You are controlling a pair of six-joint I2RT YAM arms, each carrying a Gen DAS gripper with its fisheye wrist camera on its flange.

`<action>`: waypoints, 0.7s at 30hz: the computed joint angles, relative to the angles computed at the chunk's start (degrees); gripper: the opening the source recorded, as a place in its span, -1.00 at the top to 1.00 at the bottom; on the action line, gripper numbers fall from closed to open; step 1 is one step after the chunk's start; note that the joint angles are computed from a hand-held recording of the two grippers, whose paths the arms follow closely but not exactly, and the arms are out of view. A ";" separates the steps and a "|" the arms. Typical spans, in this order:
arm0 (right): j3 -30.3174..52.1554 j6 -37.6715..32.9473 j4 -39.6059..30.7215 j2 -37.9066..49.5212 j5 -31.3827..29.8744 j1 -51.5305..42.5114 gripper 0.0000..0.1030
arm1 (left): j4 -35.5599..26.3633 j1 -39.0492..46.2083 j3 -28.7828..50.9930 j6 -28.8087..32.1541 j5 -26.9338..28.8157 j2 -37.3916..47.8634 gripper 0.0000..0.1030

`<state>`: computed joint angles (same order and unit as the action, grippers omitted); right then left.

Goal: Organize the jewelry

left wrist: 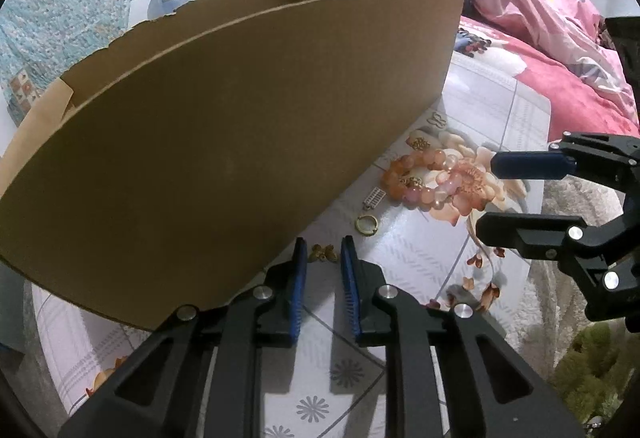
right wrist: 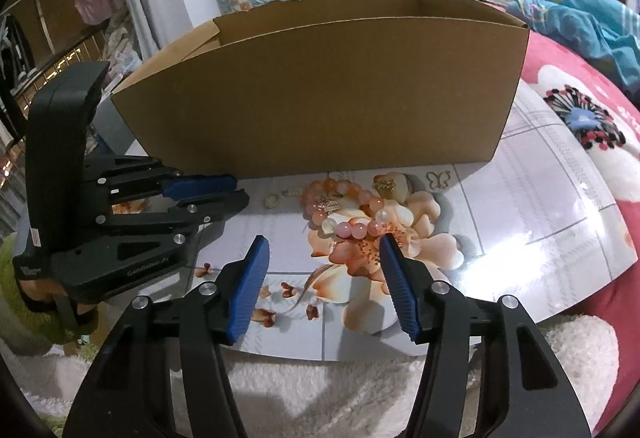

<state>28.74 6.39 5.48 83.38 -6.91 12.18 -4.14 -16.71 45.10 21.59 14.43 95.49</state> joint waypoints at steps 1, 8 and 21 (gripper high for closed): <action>0.09 -0.19 -0.10 0.03 -0.29 -0.22 0.02 | -0.38 0.17 0.33 0.18 0.23 0.16 0.68; 0.73 -0.02 0.41 0.70 -0.20 0.28 0.11 | 0.00 0.38 0.39 1.31 0.91 0.46 0.76; 2.94 0.52 1.38 2.16 -2.88 2.79 0.18 | -0.92 2.84 -3.89 0.06 2.31 -4.64 0.77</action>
<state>31.68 6.91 6.85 85.54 -9.79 14.97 -5.06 -13.87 41.21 21.66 16.74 90.85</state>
